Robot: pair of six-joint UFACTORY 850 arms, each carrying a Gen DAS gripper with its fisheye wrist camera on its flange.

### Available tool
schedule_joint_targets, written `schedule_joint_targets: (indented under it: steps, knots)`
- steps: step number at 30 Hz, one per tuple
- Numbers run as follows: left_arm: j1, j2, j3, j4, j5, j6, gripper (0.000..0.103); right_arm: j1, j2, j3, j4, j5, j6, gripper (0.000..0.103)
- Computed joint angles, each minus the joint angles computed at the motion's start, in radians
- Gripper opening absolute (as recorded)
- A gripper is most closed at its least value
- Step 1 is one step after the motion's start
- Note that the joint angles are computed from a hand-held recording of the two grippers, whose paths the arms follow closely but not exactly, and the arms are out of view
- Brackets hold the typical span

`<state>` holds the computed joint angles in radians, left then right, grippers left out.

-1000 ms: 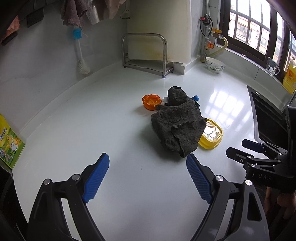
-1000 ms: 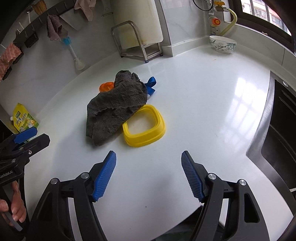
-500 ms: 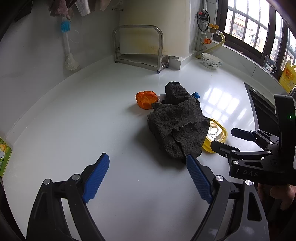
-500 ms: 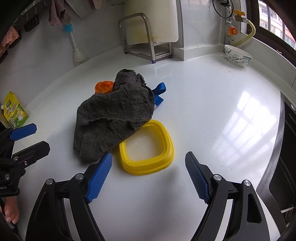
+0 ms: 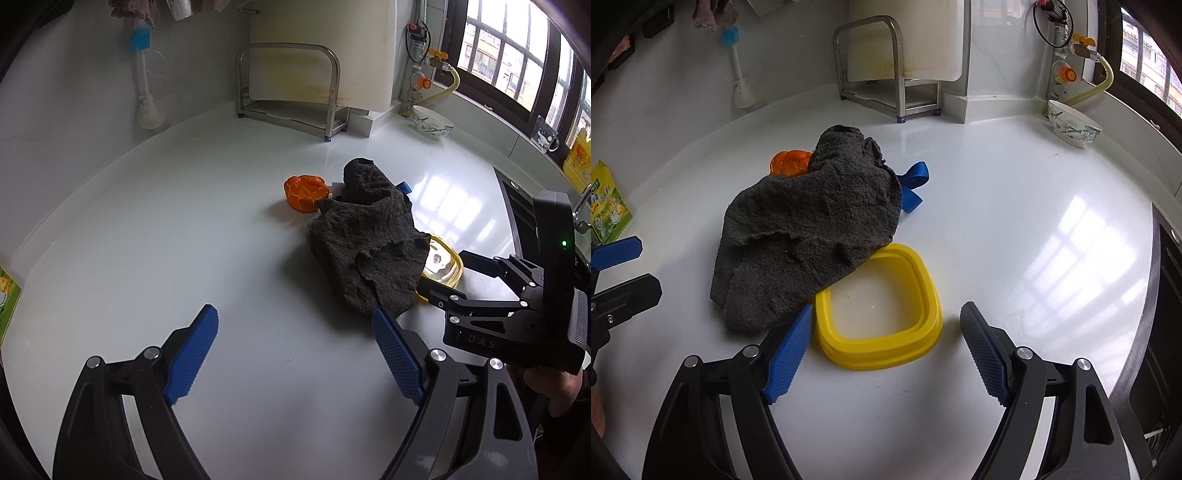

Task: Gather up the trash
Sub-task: 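Grasp the yellow square lid with the right tool while the left tool grasps the grey cloth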

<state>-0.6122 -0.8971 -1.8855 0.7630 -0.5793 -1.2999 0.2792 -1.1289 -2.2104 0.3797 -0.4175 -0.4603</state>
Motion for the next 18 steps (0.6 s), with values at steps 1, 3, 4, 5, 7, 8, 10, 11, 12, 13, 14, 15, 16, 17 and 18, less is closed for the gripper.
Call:
schedule_joint_targets:
  steps: [1, 3, 4, 5, 7, 8, 10, 11, 12, 13, 14, 15, 16, 17, 18]
  knots:
    - [-0.001, -0.001, -0.001, 0.000, 0.001, 0.000, 0.084, -0.003, 0.002, 0.004, 0.041, -0.001, -0.041, 0.066]
    - [-0.002, -0.005, -0.008, -0.007, -0.002, 0.005, 0.084, -0.004, 0.007, 0.011, 0.047, 0.003, -0.047, 0.065]
    - [-0.001, -0.007, -0.013, -0.011, -0.001, 0.009, 0.084, -0.007, 0.013, 0.020, 0.066, 0.004, -0.063, 0.065]
    - [-0.001, -0.011, -0.018, -0.015, -0.001, 0.012, 0.084, -0.010, 0.022, 0.035, 0.089, 0.011, -0.077, 0.065]
    - [-0.001, -0.018, -0.029, -0.022, 0.002, 0.019, 0.084, -0.016, 0.047, 0.076, 0.136, 0.035, -0.105, 0.065]
    - [-0.002, -0.022, -0.036, -0.023, 0.002, 0.022, 0.084, -0.019, 0.058, 0.094, 0.156, 0.044, -0.114, 0.065]
    - [-0.003, -0.036, -0.058, -0.034, -0.001, 0.039, 0.084, -0.025, 0.081, 0.131, 0.180, 0.066, -0.120, 0.065]
    - [-0.003, -0.045, -0.072, -0.039, -0.003, 0.047, 0.084, -0.028, 0.094, 0.152, 0.188, 0.079, -0.119, 0.065]
    - [-0.004, -0.053, -0.084, -0.044, -0.005, 0.055, 0.084, -0.031, 0.106, 0.173, 0.191, 0.094, -0.113, 0.065]
    - [-0.004, -0.062, -0.099, -0.052, -0.008, 0.066, 0.084, -0.034, 0.120, 0.197, 0.198, 0.108, -0.108, 0.065]
    - [-0.004, -0.072, -0.114, -0.060, -0.012, 0.078, 0.084, -0.039, 0.137, 0.225, 0.217, 0.121, -0.113, 0.065]
    - [-0.003, -0.081, -0.130, -0.068, -0.016, 0.088, 0.084, -0.044, 0.153, 0.252, 0.252, 0.134, -0.133, 0.065]
    - [-0.003, -0.090, -0.143, -0.074, -0.018, 0.095, 0.084, -0.049, 0.167, 0.276, 0.279, 0.144, -0.147, 0.065]
    - [-0.002, -0.100, -0.158, -0.078, -0.020, 0.101, 0.084, -0.053, 0.180, 0.295, 0.294, 0.152, -0.150, 0.065]
    - [-0.001, -0.112, -0.177, -0.079, -0.028, 0.106, 0.084, -0.058, 0.189, 0.307, 0.303, 0.155, -0.149, 0.065]
